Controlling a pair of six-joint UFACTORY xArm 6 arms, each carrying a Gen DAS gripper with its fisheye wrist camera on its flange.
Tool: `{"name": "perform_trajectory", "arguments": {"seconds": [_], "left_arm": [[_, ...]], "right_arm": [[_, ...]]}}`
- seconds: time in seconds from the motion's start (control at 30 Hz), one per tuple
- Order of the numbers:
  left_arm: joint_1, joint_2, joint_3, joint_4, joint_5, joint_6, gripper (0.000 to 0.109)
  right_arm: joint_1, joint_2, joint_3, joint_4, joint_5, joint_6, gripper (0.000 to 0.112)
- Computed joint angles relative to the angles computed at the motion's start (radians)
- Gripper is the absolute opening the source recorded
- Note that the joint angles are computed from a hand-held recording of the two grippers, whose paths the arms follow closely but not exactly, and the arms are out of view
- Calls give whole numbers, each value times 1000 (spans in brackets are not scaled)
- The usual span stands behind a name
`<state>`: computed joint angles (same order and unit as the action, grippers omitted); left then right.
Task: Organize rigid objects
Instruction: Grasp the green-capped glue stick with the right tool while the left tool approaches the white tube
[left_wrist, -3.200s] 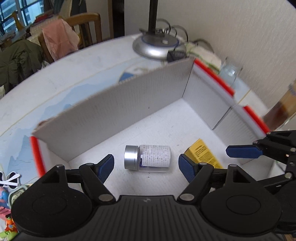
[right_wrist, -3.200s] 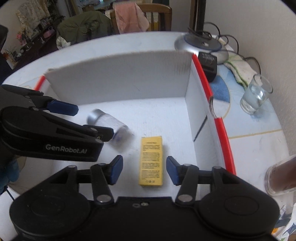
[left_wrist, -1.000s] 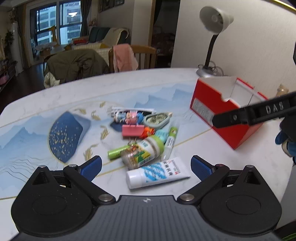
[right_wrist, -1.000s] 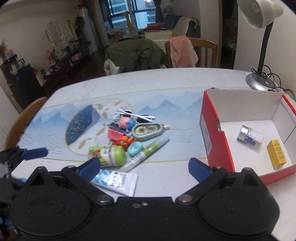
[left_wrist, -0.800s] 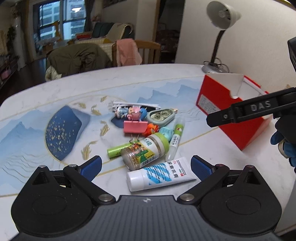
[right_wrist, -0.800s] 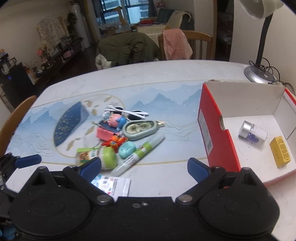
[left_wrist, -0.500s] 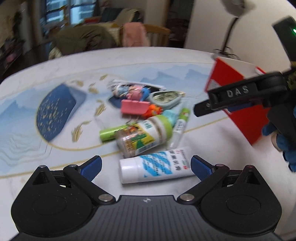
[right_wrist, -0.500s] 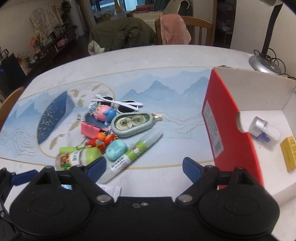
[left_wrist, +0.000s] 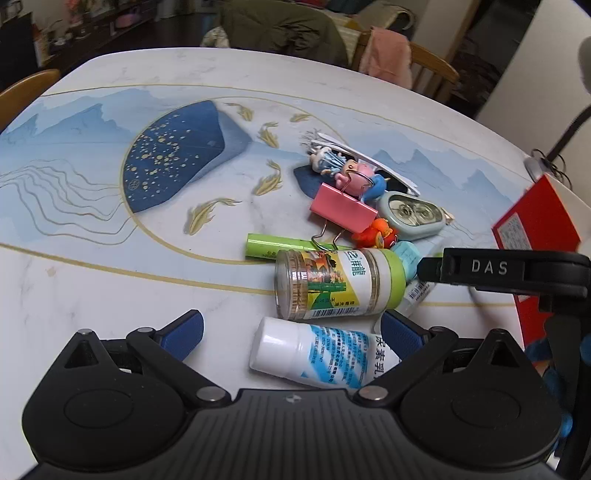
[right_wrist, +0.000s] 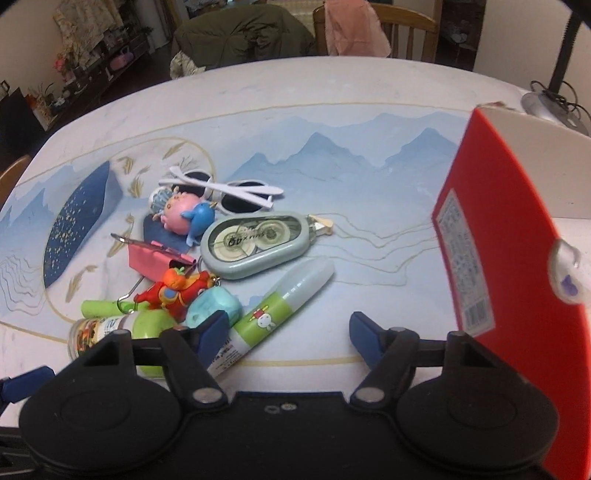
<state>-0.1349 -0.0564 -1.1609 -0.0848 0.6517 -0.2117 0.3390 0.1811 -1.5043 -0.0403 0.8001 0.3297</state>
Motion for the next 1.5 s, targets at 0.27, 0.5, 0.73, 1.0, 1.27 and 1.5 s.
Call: {"name": "perform_trajectory", "arguments": {"seconds": [0.27, 0.5, 0.73, 1.0, 1.27, 1.5], "left_arm": [[-26, 3, 1, 133, 24, -196, 103], [-55, 22, -20, 213, 63, -328, 103], [-78, 15, -11, 274, 96, -401, 103], [-90, -61, 77, 330, 106, -342, 103], [-85, -133, 165, 364, 55, -315, 92], [-96, -149, 199, 361, -46, -254, 44]], "right_arm": [[7, 1, 0, 76, 8, -109, 67], [19, 9, -9, 76, 21, -191, 64], [20, 20, -21, 23, 30, -171, 65], [10, -65, 100, 15, -26, -254, 56], [-11, -128, 187, 9, -74, -266, 29], [-28, -152, 222, 31, -104, -247, 17]]}}
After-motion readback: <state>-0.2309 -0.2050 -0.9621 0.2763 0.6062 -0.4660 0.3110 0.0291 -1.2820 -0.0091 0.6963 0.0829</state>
